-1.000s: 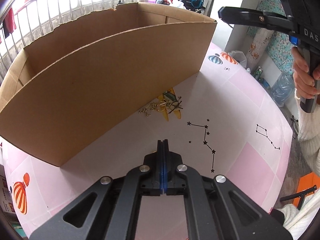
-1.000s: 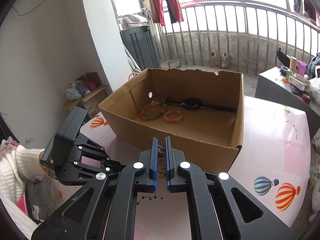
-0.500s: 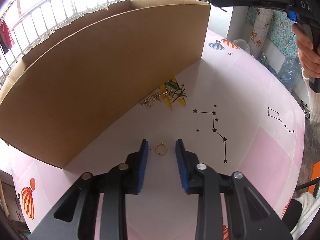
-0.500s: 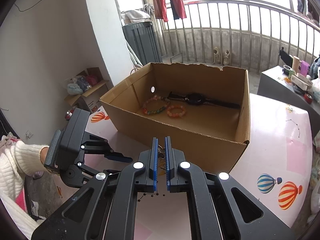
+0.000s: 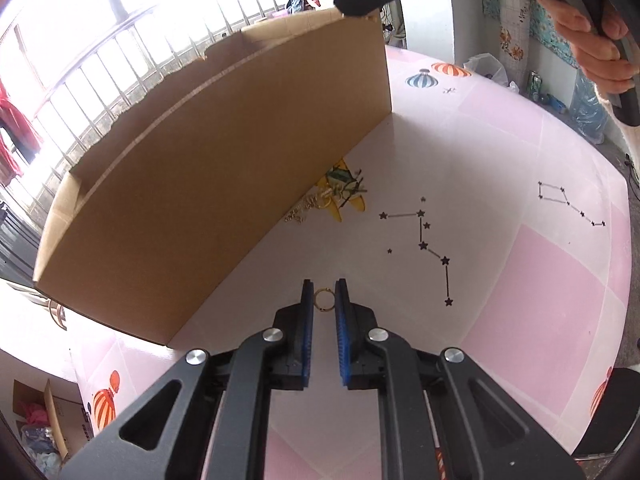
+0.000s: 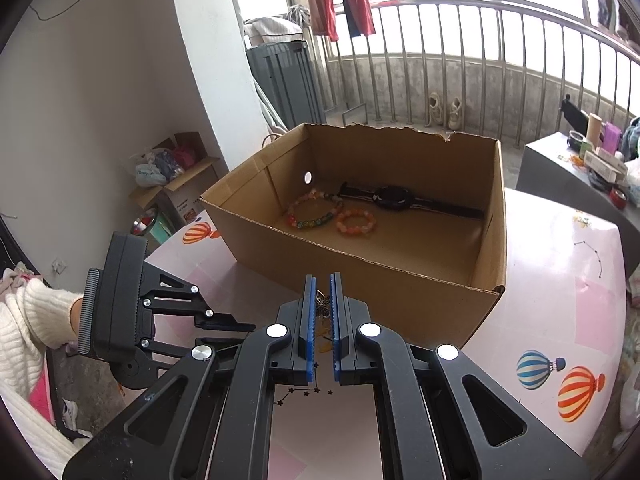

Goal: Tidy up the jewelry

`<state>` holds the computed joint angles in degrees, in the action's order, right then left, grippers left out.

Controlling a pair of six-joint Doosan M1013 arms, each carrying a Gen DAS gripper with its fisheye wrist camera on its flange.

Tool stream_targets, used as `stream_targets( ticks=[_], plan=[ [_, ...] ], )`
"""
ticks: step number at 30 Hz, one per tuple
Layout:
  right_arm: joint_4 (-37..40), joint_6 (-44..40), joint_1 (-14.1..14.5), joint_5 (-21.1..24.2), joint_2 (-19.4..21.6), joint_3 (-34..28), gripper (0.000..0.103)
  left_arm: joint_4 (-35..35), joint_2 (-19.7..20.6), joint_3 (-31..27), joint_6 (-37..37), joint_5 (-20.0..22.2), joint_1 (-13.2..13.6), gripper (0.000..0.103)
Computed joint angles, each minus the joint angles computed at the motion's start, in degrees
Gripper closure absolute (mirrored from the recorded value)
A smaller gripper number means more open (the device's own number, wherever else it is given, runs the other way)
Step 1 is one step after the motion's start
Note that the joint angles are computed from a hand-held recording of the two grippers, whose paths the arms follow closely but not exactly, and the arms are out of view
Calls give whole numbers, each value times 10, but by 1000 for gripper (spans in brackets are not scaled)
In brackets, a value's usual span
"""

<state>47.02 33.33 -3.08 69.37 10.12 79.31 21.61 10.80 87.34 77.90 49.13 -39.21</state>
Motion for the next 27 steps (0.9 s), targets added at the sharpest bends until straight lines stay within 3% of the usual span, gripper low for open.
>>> stream_targets(
  ticks=[5, 10, 13, 15, 16, 18, 20, 23, 27],
  plan=[
    [-5, 16, 5, -4, 13, -28, 98, -43, -7, -41, -7, -24, 16, 93],
    [-46, 93, 24, 22, 64, -111, 98, -121, 32, -136, -16, 3, 61, 93],
    [-88, 174, 40, 70, 113, -190, 98, -202, 97, -239, -11, 86, 94, 93],
    [-118, 228, 51, 110, 150, -246, 98, -240, 157, -326, -4, 172, 111, 93],
    [-126, 252, 54, 128, 168, -272, 98, -229, 184, -362, -23, 207, 114, 93],
    [-157, 293, 64, 151, 196, -315, 98, -276, 229, -421, -49, 286, 136, 93],
    [-191, 326, 71, 152, 211, -336, 98, -276, 265, -466, -95, 335, 145, 93],
    [-210, 359, 74, 161, 228, -354, 98, -247, 314, -537, -100, 411, 144, 93],
    [-227, 391, 75, 188, 245, -370, 98, -266, 327, -553, -115, 417, 149, 93]
  ],
)
